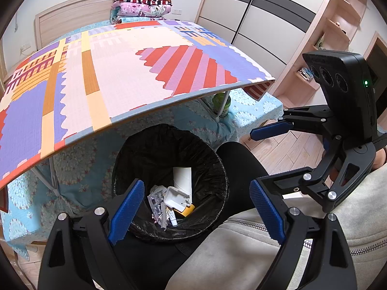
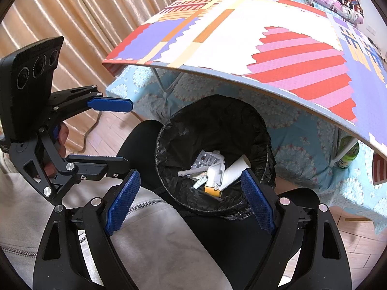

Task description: Collect trash

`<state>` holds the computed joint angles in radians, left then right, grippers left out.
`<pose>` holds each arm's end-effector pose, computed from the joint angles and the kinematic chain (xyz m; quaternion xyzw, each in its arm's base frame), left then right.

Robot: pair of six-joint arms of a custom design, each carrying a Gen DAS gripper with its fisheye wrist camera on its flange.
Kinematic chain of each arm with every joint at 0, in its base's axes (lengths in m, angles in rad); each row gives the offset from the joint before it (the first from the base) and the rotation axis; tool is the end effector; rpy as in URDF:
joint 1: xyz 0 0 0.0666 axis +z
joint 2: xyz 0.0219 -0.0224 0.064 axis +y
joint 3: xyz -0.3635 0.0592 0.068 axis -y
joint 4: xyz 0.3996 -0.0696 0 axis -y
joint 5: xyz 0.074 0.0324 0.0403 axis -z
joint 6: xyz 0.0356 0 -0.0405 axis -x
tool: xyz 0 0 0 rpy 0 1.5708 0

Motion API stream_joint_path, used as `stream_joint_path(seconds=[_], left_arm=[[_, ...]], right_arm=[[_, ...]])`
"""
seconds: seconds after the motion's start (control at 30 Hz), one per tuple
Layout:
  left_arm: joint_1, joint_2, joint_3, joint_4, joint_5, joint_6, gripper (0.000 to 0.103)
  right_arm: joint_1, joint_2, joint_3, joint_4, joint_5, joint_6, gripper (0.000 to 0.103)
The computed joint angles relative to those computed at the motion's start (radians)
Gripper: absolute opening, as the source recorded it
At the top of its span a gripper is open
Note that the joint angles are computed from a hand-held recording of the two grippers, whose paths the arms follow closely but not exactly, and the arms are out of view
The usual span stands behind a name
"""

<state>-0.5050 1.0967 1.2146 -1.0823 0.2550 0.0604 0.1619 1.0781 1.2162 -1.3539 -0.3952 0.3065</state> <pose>0.3236 -0.1896 0.4428 0.2457 0.9150 -0.1991 0.2505 0.3360 0.0684 0.4378 -0.2577 0.9307 0.1802 0.1866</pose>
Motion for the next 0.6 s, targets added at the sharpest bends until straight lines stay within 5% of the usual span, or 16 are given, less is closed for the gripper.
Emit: stream_joint_path(seconds=[0.6], left_arm=[[0.003,0.003,0.003,0.001,0.001,0.001,0.086]], right_arm=[[0.001,0.006,0.008,0.000,-0.001,0.002,0.085]])
